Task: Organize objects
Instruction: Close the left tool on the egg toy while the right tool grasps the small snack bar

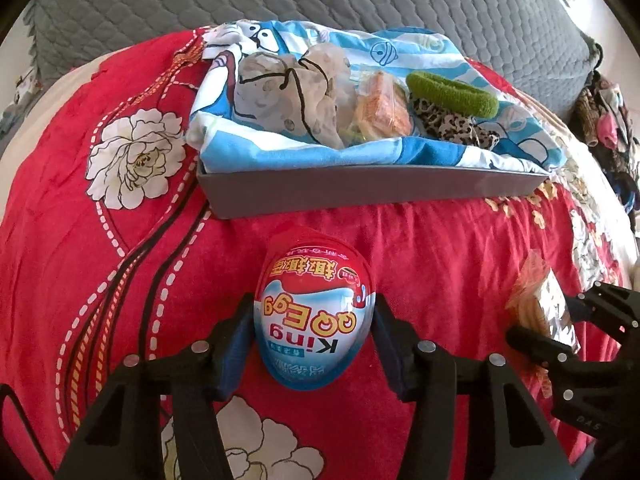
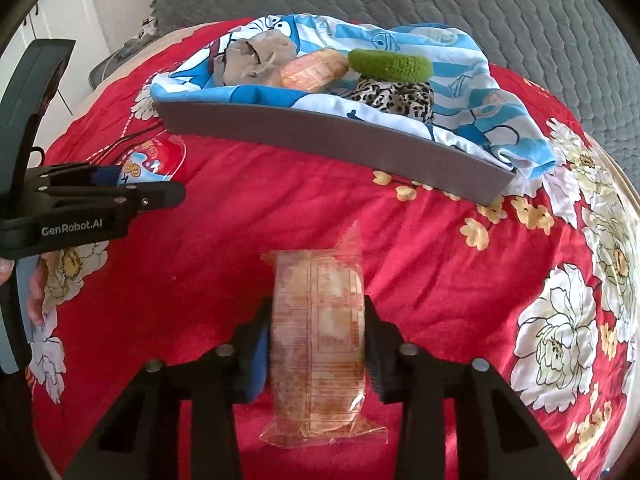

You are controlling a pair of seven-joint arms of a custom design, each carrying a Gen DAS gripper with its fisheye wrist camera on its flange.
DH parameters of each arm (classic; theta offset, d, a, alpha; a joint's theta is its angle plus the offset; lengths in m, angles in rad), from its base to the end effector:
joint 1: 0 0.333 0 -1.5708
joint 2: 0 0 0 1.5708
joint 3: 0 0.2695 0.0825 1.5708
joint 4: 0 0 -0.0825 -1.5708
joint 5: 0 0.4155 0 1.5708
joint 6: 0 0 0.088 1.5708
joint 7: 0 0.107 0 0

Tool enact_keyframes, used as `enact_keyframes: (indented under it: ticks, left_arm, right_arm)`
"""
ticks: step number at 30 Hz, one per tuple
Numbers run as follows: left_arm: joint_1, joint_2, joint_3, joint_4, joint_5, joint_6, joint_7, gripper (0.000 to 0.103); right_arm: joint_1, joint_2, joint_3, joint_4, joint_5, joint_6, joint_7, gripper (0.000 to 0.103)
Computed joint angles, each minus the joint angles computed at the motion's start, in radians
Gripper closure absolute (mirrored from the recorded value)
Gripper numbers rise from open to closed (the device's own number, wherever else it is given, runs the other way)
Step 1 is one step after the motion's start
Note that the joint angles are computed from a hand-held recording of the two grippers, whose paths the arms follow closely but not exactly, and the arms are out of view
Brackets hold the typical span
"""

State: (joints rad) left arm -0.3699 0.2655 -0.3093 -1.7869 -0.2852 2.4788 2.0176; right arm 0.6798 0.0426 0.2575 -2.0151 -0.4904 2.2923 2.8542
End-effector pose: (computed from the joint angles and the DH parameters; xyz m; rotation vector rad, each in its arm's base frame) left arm 0.5376 -0.4170 0.3988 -0.9734 2.8419 -0.8015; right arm 0.3710 0.4860 0.3967 -1.8926 2.0173 -0.4196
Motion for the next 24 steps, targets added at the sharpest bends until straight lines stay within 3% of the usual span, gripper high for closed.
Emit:
enact_keyframes:
  ticks: [14, 24]
  left_arm:
    - [0.008, -0.074, -0.012, -0.061, -0.077, -0.003, 0.05, 0.046]
    - [-0.006, -0.184, -0.01, -0.142, -0.14, 0.027, 0.081, 0.046]
  right_arm:
    - [-0.003, -0.017, 0.003, -0.013, 0.027, 0.02, -0.031, 0.064]
    - [-0.004, -0.08, 0.017, -0.027, -0.037, 0.035, 0.021, 0.064]
